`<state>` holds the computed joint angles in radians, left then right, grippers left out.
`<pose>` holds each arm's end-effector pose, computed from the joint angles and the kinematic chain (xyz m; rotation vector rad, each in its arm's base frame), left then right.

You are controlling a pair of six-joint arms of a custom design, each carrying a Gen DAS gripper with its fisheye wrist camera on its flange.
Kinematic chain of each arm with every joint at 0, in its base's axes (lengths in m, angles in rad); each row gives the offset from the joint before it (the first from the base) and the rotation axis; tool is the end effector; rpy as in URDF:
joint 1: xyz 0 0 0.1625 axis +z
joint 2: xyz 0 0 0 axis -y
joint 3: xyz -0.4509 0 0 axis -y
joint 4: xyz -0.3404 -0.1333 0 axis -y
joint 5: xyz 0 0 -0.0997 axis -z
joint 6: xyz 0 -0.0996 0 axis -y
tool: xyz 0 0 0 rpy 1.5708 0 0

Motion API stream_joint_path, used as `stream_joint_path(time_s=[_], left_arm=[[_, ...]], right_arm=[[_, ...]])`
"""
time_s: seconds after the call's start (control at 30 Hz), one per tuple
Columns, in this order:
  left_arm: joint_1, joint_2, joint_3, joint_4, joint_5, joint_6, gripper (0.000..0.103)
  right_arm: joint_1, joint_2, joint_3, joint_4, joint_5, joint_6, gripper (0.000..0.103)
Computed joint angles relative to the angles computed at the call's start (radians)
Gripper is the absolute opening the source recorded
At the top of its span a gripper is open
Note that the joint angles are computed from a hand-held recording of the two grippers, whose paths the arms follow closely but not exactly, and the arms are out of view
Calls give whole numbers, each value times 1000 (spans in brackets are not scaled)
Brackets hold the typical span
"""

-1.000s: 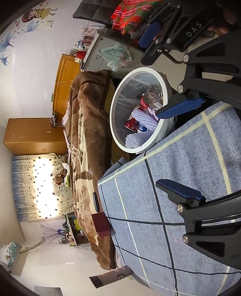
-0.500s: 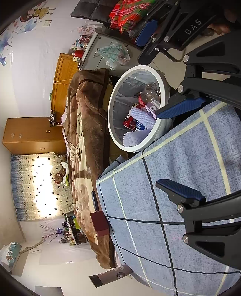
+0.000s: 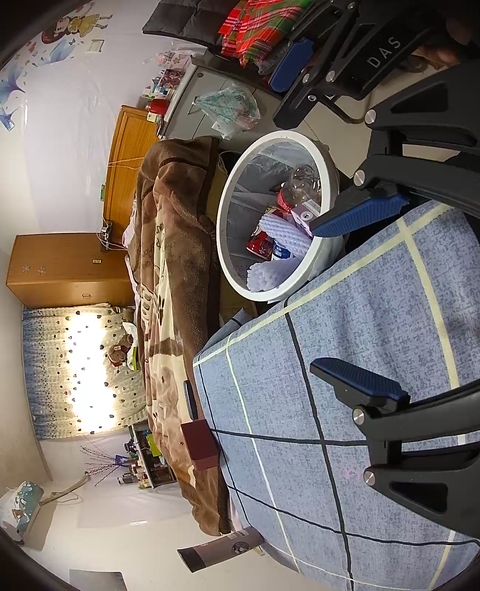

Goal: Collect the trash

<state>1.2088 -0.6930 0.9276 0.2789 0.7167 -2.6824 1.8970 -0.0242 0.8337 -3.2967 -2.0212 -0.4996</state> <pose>-0.0480 -0.7153 0.2524 0.3120 2.0535 -1.1268 0.3471 -0.7455 -0.0485 0.7136 -2.3037 1.1300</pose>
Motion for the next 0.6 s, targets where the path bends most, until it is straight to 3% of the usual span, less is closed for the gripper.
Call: stream_joint_path(time_s=[0.6], left_arm=[[-1,-10,20,-9,9,-7,70]], right_arm=[[6,3,-10,9,-3,-1,54]])
